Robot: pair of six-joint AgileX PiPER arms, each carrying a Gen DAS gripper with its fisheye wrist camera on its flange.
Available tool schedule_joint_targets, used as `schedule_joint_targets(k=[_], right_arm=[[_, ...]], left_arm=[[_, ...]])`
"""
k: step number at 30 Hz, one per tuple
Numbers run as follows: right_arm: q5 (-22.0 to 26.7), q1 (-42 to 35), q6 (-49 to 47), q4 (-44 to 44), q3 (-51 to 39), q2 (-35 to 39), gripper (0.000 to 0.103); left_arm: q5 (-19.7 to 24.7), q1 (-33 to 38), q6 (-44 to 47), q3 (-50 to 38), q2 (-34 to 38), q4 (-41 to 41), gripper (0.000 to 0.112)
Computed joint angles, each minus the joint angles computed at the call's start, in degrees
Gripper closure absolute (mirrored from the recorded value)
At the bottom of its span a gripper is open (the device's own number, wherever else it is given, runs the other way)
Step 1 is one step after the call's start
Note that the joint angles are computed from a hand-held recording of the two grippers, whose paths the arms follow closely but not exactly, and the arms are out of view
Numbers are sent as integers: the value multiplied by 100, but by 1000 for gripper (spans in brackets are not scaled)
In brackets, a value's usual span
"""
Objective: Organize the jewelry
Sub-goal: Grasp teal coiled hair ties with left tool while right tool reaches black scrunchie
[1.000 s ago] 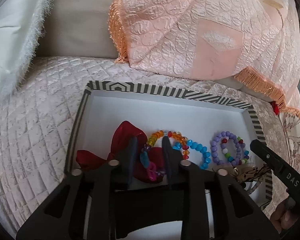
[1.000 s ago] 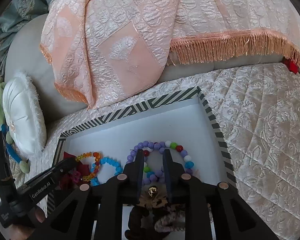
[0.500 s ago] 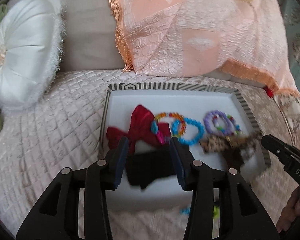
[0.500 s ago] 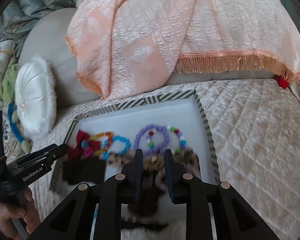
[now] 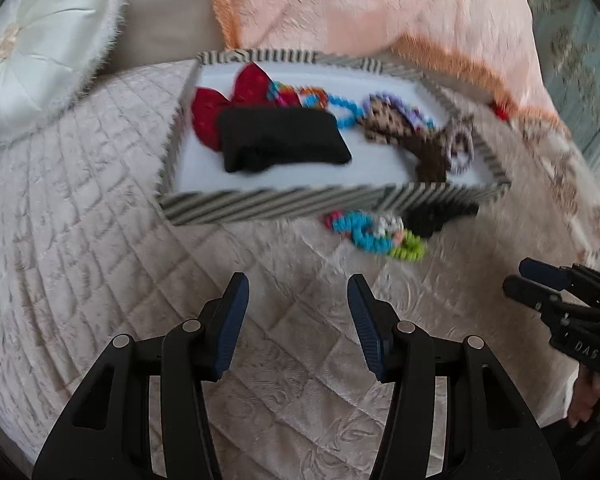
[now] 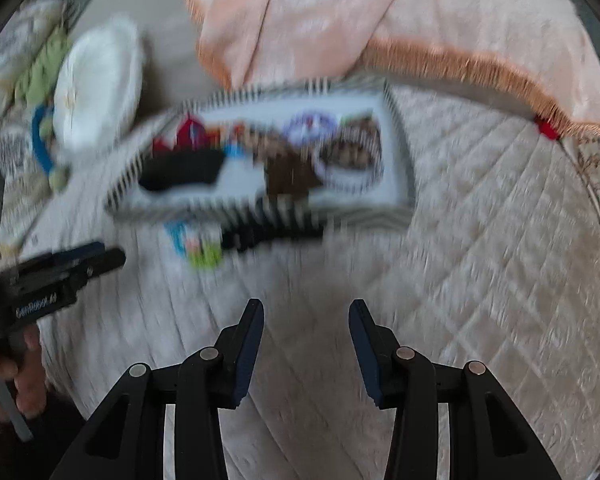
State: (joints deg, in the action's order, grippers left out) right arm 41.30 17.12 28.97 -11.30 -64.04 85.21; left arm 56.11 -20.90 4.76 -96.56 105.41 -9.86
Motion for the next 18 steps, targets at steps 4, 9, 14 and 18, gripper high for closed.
schedule_joint_targets(k=[4,9,14,18], right_arm=[[81,-70,-362,132,122,250,60],[7,54,-430,-28,153,309,46],[88,273,-199,-318,36,474,38],[145,323,-196,-381,-99,587,37]], left_arm=[[-106,-73,24,-66,100,-209,61],[-29,-71,-119,-474,482,-791,61],[-123,-324,-625,-854,771,-758,61],[91,-654,-1268,-1362,1134,-46,61]])
